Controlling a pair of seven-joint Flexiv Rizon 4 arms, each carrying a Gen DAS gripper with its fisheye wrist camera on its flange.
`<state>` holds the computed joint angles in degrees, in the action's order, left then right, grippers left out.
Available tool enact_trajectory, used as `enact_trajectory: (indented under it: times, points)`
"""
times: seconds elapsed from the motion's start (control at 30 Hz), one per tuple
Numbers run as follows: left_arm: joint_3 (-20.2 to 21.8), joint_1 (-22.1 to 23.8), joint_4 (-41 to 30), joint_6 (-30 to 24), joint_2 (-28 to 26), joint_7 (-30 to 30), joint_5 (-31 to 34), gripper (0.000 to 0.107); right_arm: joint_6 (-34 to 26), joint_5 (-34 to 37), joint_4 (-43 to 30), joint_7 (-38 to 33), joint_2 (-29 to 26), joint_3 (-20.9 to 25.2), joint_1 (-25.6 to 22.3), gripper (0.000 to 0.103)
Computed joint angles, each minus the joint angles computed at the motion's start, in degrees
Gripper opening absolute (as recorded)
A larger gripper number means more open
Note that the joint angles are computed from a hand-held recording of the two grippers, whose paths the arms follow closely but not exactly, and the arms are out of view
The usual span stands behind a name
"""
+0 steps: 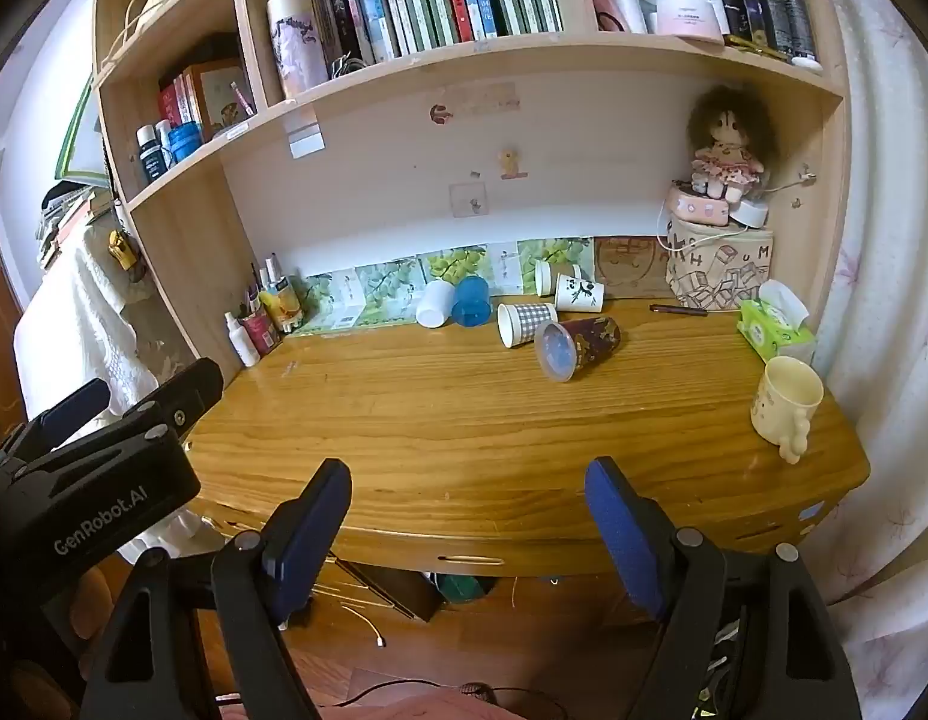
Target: Flip cup upright
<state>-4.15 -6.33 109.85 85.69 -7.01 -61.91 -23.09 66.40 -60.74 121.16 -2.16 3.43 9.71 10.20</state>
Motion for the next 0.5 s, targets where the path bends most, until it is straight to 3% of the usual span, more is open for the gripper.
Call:
enact_trajectory:
  times: [0.23,0.5]
  points:
    - [-1.03,0.13,1.24,1.04,0.79,2.73,-2.71,0.103,0.59,-0.07,-0.39,0.08,-0.57,-0.26,-0.07,0.081]
    - [-2.32,1.26,-1.53,-1.59,-1.35,6.41,-6.69,0.103,1.01,-0.29,-1.73,0.23,-2.28,-0.88,0.37,0.081]
